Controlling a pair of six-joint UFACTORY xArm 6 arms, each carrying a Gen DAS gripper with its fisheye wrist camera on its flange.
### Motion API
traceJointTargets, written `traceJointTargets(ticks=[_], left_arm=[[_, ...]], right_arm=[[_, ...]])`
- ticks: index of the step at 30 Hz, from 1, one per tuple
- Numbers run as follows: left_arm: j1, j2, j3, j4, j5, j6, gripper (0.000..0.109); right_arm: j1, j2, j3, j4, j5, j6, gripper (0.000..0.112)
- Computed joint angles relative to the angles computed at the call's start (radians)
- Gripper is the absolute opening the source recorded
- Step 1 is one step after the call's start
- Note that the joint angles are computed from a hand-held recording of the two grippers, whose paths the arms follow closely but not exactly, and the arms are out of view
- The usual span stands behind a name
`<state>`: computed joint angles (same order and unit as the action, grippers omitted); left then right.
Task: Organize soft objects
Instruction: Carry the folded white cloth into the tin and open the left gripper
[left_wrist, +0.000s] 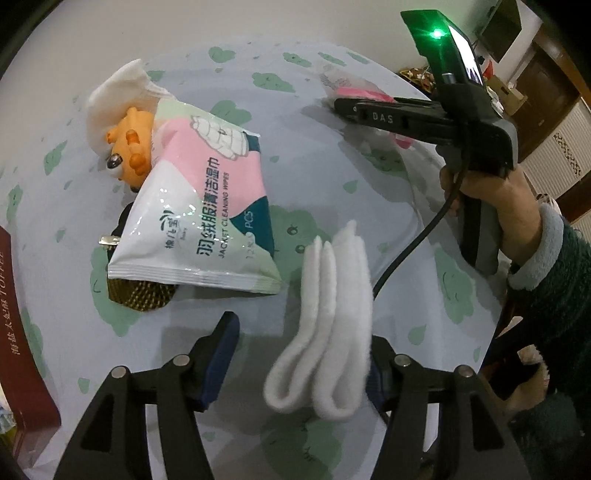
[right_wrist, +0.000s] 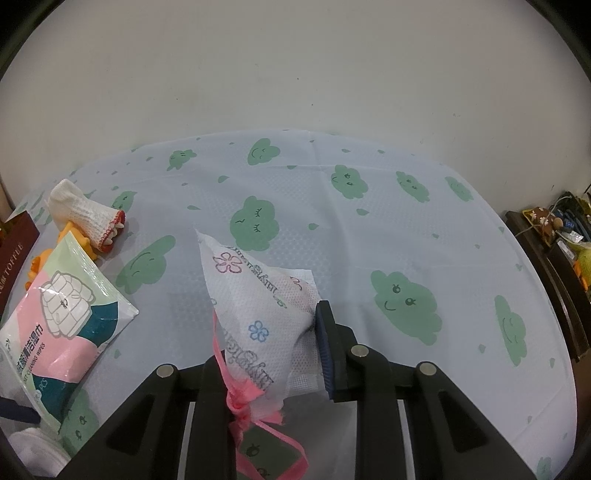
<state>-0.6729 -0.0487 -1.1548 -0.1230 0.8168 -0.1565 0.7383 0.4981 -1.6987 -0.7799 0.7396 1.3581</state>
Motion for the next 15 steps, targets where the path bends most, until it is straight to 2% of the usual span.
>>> traceJointTargets(ticks=[2,4,5,7,10,15], left_arm=[[-0.001,-0.01,0.017,-0.02,-0.029,0.001,0.061],[-0.004,-0.014,0.025,-0.047,-0.039,0.011,0.04],[-0.006,-0.018,0.028,-0.061,-0.044,0.018,0.038],[-0.015,-0.028,0.031,-0.04,-0.055,0.005,0.024],[-0.02,-0.035,0.027,-0.023,-0.063,-0.002,0.019],[-0.017,-0.061,0.036,0.03,-0.076,-0.052,0.019]], right_arm=[[0.0,-0.002,0.002,-0.002,0.0,0.003,0.022],[-0.001,-0.002,0.002,-0.001,0.0,0.001,0.022],[-0.001,-0.003,0.004,-0.002,-0.001,0.002,0.022],[-0.001,-0.002,0.003,-0.001,0.001,0.001,0.022],[0.0,0.0,0.0,-0.001,0.002,0.0,0.023],[0.004,0.007,-0.011,0.001,0.013,-0.003,0.023]])
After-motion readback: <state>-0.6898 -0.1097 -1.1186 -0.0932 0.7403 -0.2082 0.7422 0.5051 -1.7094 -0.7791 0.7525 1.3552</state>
